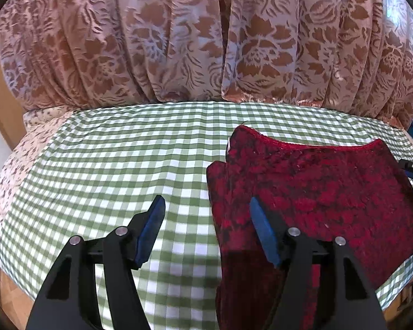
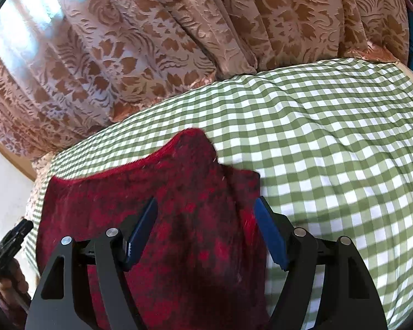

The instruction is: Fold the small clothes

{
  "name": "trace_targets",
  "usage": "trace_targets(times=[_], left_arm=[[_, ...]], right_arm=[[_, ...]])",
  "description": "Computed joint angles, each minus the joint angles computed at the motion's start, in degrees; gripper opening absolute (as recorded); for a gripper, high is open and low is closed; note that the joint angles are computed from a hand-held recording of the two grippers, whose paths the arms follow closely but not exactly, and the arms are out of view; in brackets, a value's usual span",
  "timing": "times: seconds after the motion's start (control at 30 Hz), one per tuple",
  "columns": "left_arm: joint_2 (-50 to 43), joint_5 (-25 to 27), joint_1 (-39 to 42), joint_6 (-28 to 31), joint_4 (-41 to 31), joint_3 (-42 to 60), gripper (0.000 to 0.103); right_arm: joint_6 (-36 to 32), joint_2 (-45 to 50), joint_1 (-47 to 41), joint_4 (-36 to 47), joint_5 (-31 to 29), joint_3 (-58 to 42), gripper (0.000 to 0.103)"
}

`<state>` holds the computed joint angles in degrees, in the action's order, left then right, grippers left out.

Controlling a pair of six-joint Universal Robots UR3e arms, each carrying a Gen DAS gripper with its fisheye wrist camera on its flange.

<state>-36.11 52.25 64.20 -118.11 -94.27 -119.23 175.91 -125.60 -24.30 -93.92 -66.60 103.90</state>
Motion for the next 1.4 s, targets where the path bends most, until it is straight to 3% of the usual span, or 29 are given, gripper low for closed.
trace_targets(times=[0.1,0.2,0.3,0.4,0.43,0.47,0.53,0.7,0.8,0.93,1.07,1.17,1.23,1.33,1.4], left_arm=[[-13.3,5.3,-13.0,-12.4,15.5,0.2,0.064],[-25.2,7.4,-20.0,-18.8,18.8,4.5,0.064],[-30.6,8.2,-23.7,-23.4,23.3,5.3,0.061],[-35.2,7.1,-25.8,-25.2,23.3,6.7,0.048],[-35.6,6.7,-26.4,-26.5,25.1,5.9,0.042],[-35.3,6.2,-26.3,-26.3,25.3,5.4,0.027],[-34.8,4.3,-25.9,-25.8,24.9,5.0,0.017],[-30.1,-0.1,-23.0,-26.0,29.0,1.1,0.015],[-31.8,0.9,-24.2,-30.9,36.0,-0.4,0.015],[-39.9,8.6,-31.0,-39.5,51.7,-2.0,0.016],[-47.2,14.6,-34.7,-42.5,61.7,-4.8,0.022],[-47.8,14.5,-34.2,-43.1,64.7,-7.0,0.024],[-47.5,16.1,-35.2,-43.3,63.5,-5.7,0.027],[-42.0,17.0,-34.0,-44.3,62.4,-6.9,0.051],[-37.1,16.1,-31.7,-44.4,60.9,-8.4,0.054]], right_arm=[[1.6,3.2,0.6,-3.3,-0.9,0.0,0.071],[2.1,6.4,0.9,-4.9,-0.5,-0.6,0.071],[2.5,9.1,2.0,-6.5,-0.6,-1.2,0.071],[2.5,11.5,3.5,-7.6,0.2,-1.7,0.069],[2.2,12.3,4.2,-8.1,0.3,-2.0,0.062],[2.2,13.1,5.4,-9.0,-0.3,-2.2,0.057],[2.9,14.7,8.2,-11.1,-3.2,-3.0,0.028],[3.7,14.4,10.0,-16.9,-5.3,-3.4,0.021],[6.0,16.7,12.4,-22.1,-8.1,-3.6,0.021],[8.8,23.7,17.6,-27.9,-15.5,-3.8,0.021],[10.3,29.6,19.0,-30.5,-18.8,-1.0,0.021],[10.6,30.7,18.4,-30.3,-18.2,-0.6,0.021],[10.4,30.9,18.1,-28.5,-17.7,-2.2,0.033],[10.3,28.6,17.4,-26.5,-17.6,-3.4,0.055],[10.8,25.3,17.1,-25.8,-17.4,-3.4,0.063]])
